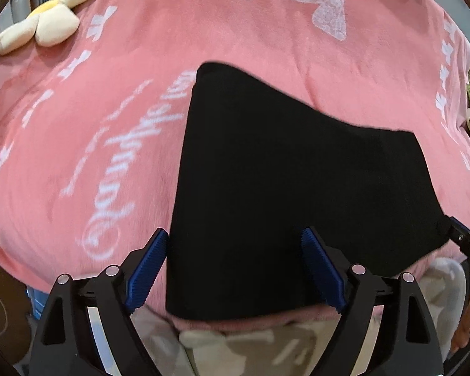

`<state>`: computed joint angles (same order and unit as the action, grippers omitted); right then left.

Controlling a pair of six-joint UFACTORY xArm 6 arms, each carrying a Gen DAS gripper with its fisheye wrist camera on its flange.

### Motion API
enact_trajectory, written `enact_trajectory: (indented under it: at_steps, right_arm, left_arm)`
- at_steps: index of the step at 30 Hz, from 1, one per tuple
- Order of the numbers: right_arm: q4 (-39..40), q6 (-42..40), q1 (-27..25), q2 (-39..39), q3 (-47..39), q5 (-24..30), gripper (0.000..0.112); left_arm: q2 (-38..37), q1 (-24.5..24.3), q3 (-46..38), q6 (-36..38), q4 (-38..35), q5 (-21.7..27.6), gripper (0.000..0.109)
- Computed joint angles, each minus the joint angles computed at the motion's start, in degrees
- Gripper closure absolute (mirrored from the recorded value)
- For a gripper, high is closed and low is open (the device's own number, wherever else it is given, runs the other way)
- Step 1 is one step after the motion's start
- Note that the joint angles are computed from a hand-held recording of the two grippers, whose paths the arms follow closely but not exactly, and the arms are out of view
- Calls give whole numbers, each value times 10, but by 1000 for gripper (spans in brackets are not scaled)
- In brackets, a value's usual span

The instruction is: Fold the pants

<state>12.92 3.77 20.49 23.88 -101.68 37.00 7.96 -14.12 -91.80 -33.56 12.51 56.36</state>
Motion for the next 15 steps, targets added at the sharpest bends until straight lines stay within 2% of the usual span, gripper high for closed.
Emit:
enact_trajectory:
  at_steps: [3,4,5,6,7,8,10,12,13,14,15]
  right_arm:
    - [58,-36,0,3,4,2,63]
    - [66,-43,1,10,-2,6,68]
    - [58,-39,3,23,-15,15,77]
    - [32,-26,8,32,-26,21,81]
    - [31,-33,11,27,-21,11,94]
    - [54,-62,15,12,-10,-5,99]
    - [78,-88,16,-12,6,-32,99]
    - [45,-78,15,-15,5,-44,99]
    - [13,-57,12,-1,-6,-34,98]
    - [-10,-42,7,21,-25,-7,91]
    - [-9,-37,3,39,-29,8,91]
  left_arm:
    - [-15,-2,31,-12,-7,-4,22]
    - [-21,-1,42,-17,-18,-12,22]
    - [-24,0,47,-21,-26,-14,22]
    - [-25,2,48,-22,-32,-14,22]
    - [-26,4,46,-21,-39,-11,22]
    - [-28,5,44,-20,-39,-9,22]
    - [-32,2,44,-25,-22,-8,22]
    - [-31,-3,43,-28,-6,-5,22]
    - [-28,-4,43,-27,-9,-8,22]
    - [-22,-4,39,-25,-15,-6,22]
    - [-18,-3,36,-24,-23,-4,22]
